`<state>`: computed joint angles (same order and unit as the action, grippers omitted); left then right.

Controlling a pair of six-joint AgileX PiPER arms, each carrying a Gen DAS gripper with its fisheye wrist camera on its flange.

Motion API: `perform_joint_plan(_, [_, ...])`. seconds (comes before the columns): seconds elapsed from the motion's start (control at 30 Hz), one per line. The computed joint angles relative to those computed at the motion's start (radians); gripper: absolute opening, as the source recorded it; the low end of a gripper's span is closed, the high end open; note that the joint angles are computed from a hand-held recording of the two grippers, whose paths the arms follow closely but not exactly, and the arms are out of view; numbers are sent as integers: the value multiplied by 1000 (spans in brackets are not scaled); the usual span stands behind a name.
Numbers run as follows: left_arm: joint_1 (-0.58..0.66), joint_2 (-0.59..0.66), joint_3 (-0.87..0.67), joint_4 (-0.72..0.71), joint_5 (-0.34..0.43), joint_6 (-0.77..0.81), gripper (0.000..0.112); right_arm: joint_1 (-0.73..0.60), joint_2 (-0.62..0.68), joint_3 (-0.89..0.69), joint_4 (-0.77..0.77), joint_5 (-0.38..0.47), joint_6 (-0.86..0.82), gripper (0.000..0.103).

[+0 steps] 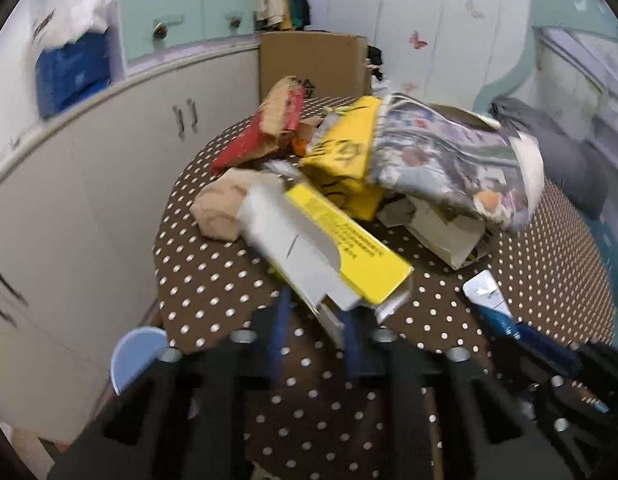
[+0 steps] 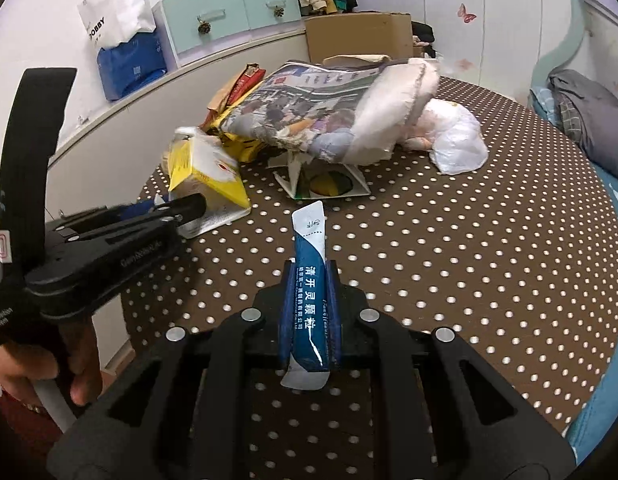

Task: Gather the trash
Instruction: 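Grasp the blue-white tube with the right tool while the left tool grasps the yellow box, then carry both items over the blue wastebasket and open both tools to drop them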

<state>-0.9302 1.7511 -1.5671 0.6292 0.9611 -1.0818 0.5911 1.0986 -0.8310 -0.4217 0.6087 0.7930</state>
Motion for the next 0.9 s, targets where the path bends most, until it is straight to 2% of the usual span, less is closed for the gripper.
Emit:
perform_joint_plan(0.03, [5, -21, 26, 4, -19, -16, 2, 4, 2, 1, -2, -8, 10, 14])
perform_joint_plan(0.1, [16, -77, 98, -1, -74, -27, 2, 24, 20, -10, -22, -13, 47, 14])
perform_joint_plan(0.4, [31, -303, 350, 13, -173, -33, 1, 177, 56, -72, -157, 31, 233, 14])
perform_joint_plan(0.57, [110, -465, 506, 13, -194, -48, 1, 273, 163, -170, -177, -17, 261, 14])
perform_joint_plan(0.73, [302, -592, 639, -49, -210, 22, 2, 332, 394, -386, -83, -77, 125, 14])
perform_joint_plan(0.83, [537, -634, 704, -189, -268, 199, 2, 350, 583, -577, 26, -89, -10, 14])
perform_joint_plan(0.9, [659, -642, 734, -234, -286, 278, 2, 357, 716, -718, 116, -87, -114, 14])
